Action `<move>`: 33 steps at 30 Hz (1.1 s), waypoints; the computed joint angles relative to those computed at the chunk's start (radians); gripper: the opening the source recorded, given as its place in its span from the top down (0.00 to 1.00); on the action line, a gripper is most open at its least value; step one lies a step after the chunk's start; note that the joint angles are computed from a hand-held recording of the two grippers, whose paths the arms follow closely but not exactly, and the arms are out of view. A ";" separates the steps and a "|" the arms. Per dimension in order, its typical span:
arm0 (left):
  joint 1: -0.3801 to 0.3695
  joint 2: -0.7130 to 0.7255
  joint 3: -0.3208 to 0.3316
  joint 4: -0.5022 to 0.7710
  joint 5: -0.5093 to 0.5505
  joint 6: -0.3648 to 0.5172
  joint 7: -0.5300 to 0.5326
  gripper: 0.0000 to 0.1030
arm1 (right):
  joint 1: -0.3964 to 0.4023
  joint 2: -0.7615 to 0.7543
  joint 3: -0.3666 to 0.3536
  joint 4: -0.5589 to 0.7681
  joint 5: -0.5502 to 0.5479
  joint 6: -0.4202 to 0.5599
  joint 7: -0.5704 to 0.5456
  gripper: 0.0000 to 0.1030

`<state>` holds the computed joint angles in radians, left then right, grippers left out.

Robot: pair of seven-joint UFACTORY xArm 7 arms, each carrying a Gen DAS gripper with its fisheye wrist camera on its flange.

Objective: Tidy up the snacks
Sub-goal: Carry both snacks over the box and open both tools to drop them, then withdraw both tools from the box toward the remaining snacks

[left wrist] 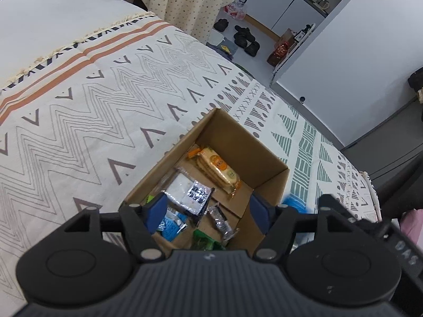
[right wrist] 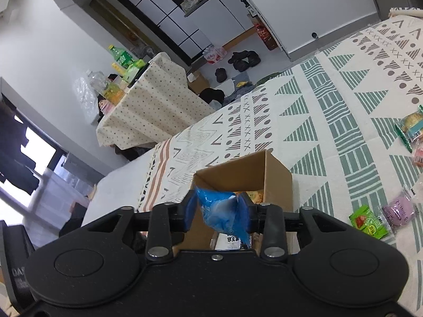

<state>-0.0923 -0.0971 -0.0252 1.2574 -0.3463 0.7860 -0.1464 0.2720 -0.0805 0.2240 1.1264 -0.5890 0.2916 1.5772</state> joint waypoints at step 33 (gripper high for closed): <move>-0.160 -0.137 -0.102 -0.140 0.142 -0.020 -0.093 0.07 | -0.156 -0.673 0.043 -0.546 0.366 0.179 -0.397 0.18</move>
